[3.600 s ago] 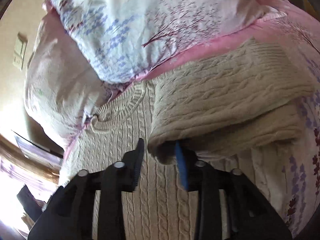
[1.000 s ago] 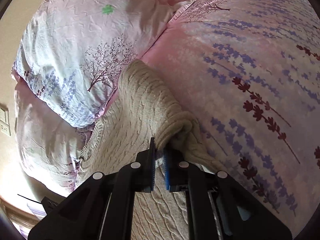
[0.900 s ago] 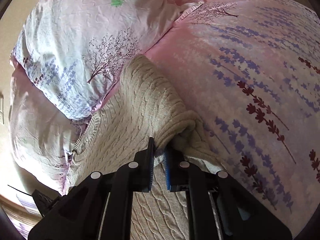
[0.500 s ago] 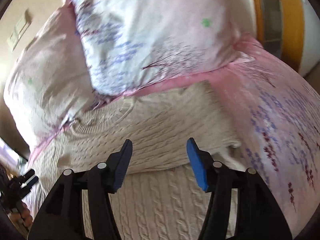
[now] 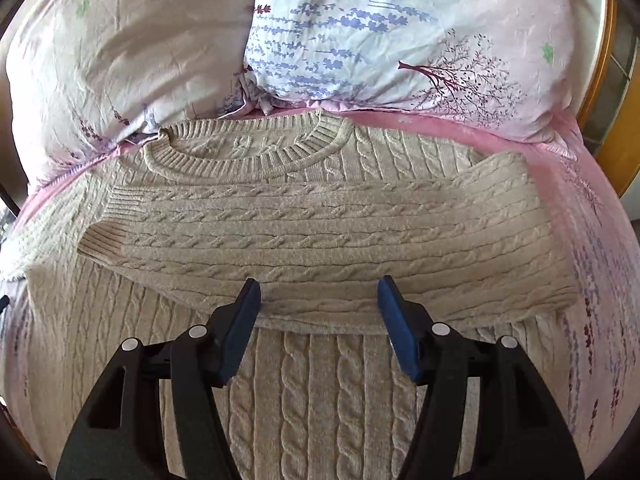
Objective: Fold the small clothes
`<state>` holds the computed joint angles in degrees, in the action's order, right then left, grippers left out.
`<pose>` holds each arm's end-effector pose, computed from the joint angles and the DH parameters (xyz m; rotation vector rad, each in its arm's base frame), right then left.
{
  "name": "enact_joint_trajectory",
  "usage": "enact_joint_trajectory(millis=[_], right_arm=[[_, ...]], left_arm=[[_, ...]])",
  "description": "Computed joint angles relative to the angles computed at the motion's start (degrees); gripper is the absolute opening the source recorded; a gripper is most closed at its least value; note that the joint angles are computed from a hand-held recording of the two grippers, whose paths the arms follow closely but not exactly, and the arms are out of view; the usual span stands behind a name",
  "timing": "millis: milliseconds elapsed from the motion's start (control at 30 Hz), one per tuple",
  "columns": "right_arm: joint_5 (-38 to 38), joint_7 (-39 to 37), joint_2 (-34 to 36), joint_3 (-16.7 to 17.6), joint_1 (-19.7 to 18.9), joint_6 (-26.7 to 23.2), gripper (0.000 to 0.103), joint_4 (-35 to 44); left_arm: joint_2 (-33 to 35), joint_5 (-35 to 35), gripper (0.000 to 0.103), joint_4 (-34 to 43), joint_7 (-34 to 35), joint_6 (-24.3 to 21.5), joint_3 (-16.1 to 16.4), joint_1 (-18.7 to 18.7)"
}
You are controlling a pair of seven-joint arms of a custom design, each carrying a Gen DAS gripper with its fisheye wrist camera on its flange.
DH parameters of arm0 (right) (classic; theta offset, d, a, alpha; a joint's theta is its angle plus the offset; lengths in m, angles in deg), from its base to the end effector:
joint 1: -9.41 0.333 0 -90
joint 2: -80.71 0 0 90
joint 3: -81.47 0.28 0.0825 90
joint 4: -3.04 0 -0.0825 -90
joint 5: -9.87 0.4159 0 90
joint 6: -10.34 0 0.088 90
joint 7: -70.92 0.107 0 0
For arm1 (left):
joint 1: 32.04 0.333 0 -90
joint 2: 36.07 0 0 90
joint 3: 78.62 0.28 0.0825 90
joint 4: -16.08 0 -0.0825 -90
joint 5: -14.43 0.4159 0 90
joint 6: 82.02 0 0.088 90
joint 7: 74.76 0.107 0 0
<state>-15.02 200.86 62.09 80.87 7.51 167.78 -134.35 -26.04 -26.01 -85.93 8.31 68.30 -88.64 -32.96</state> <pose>0.5270 -0.0062 0.4650 -1.4277 2.1459 -0.7463 0.6710 -0.1078 0.4813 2.3631 -1.4882 1.2496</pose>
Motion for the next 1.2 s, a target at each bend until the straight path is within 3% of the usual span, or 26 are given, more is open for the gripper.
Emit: enact_joint_trajectory(millis=[267, 367, 500, 567, 633, 733, 933, 1033, 1133, 1200], right_arm=[[5.1, -2.6, -2.4, -1.9, 1.4, 1.7, 0.063, -2.4], [7.7, -4.9, -3.6, -2.8, 2.2, 2.4, 0.063, -3.5], [9.6, -6.7, -5.8, -3.1, 2.1, 3.5, 0.063, -5.4], [10.2, -7.2, -7.2, -3.2, 1.8, 4.2, 0.063, -6.5], [10.8, -7.6, -8.5, -3.5, 1.3, 5.1, 0.063, -7.6], [11.5, -7.6, -10.4, -3.7, 0.4, 6.6, 0.064, -9.2], [12.9, -7.9, -12.2, -4.2, -0.5, 7.6, 0.065, -11.3], [13.9, -8.3, -12.2, -4.8, -0.3, 7.3, 0.065, -11.8], [14.7, -8.7, -12.4, -5.1, -0.2, 7.1, 0.065, -12.3], [14.9, -9.0, -12.7, -5.2, -0.4, 6.9, 0.065, -12.6]], left_arm=[[3.7, -5.7, 0.043, 2.2, -6.0, 6.4, -0.5, 1.3], [4.9, -5.0, 0.031, 3.2, -8.4, 7.2, -0.5, 1.5], [6.0, -5.7, 0.008, 4.2, -9.4, 7.1, -1.2, 2.4], [5.6, -4.3, 0.007, 4.1, -9.1, 8.4, -1.3, 2.0], [4.8, -5.9, 0.007, 4.5, -4.7, 10.8, -3.1, 2.0], [5.1, -18.2, 0.007, 8.2, 9.9, 10.4, -8.3, 3.5], [7.6, -29.6, 0.007, 14.9, 29.2, 5.3, -12.6, -1.8], [11.5, -23.2, 0.008, 17.8, 27.8, 4.8, -11.9, -7.4], [16.3, -12.6, 0.010, 20.8, 17.4, 0.9, -9.8, -11.6], [18.2, -9.7, 0.011, 21.6, 12.5, -1.7, -9.8, -11.8]])
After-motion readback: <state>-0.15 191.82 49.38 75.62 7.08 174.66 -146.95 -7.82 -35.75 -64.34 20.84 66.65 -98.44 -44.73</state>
